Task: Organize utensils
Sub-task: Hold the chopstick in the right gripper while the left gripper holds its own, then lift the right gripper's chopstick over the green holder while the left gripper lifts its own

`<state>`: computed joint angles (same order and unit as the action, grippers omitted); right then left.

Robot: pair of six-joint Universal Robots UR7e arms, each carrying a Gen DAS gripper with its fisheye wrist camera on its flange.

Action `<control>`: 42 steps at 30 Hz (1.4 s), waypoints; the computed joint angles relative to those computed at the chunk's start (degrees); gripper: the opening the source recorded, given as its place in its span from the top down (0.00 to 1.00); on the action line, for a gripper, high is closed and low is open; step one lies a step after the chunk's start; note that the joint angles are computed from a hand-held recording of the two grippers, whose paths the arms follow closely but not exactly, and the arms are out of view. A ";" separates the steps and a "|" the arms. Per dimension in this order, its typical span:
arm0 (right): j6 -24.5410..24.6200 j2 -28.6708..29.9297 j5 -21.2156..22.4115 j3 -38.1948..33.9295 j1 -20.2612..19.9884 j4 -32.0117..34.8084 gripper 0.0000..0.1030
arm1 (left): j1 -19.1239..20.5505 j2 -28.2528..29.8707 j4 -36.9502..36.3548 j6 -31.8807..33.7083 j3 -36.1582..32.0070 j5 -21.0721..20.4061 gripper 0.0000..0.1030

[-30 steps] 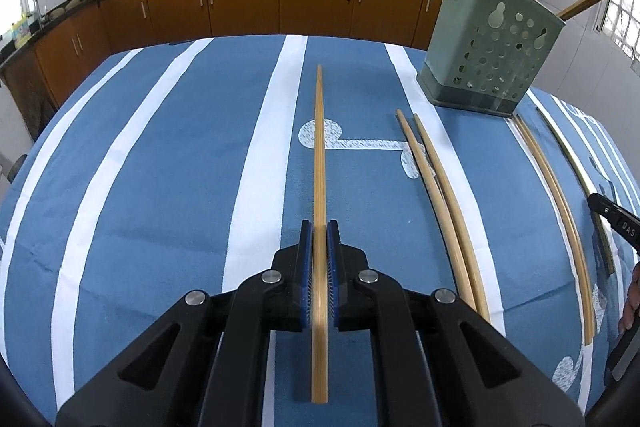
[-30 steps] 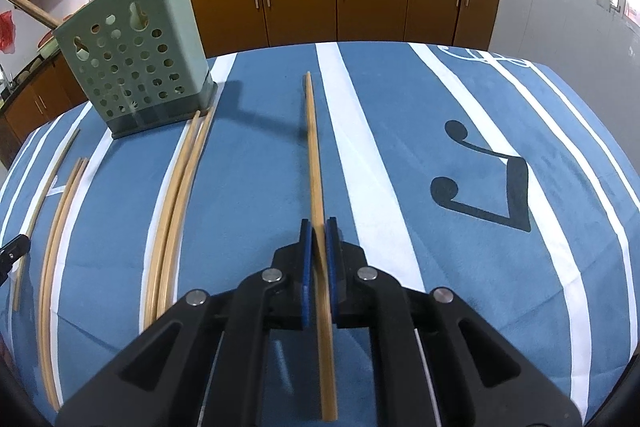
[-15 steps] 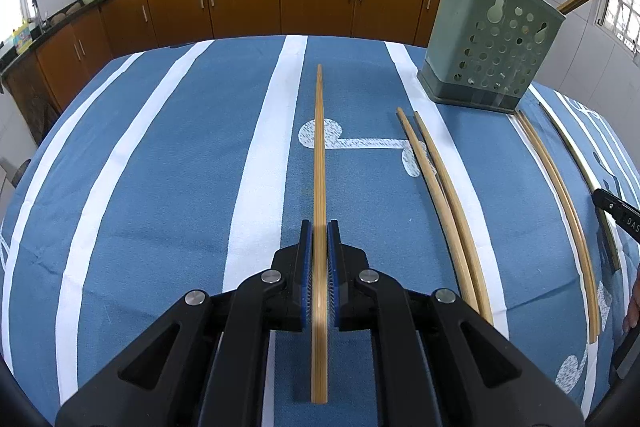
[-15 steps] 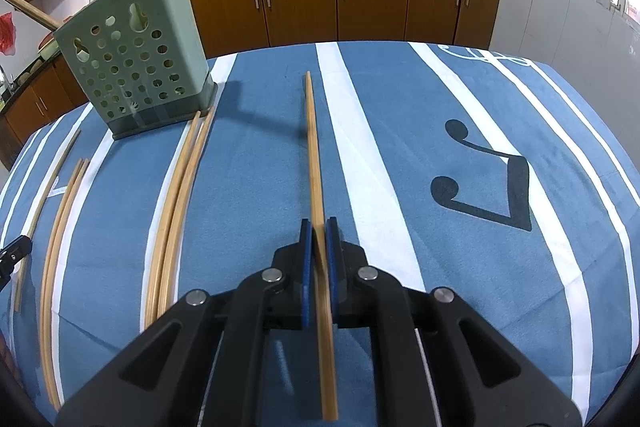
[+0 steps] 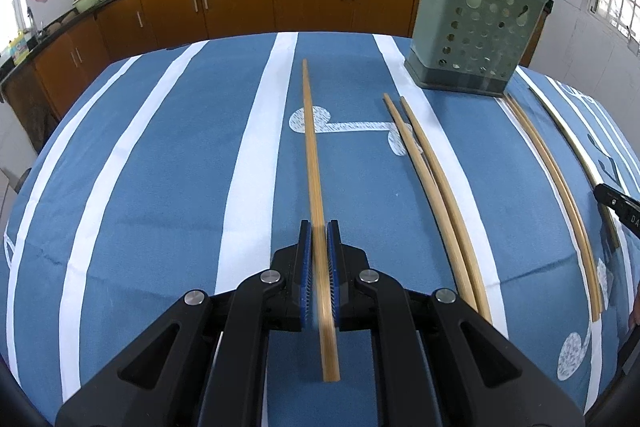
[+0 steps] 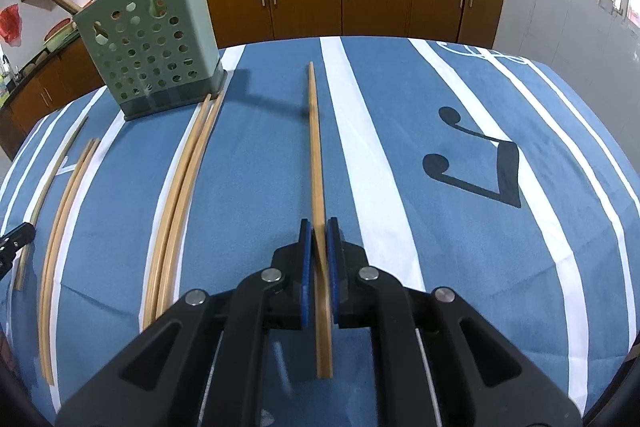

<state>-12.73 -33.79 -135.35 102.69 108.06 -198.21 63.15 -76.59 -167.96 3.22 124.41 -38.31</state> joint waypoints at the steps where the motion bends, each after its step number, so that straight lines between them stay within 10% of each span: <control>1: -0.13 0.01 -0.02 -0.02 0.01 0.00 0.92 | -0.12 0.04 0.01 0.22 0.09 0.19 0.92; 26: -9.43 -6.21 5.52 2.48 6.32 -18.78 0.93 | -7.34 -8.67 -8.29 5.63 -0.09 -4.46 0.93; 42: -10.94 -6.77 7.66 -0.16 7.95 -17.72 0.93 | -9.11 -8.45 -9.31 8.13 -2.14 -5.46 0.93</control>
<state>-23.67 -40.56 -127.70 102.53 116.01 -215.94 54.04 -85.04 -177.27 11.34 122.28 -43.78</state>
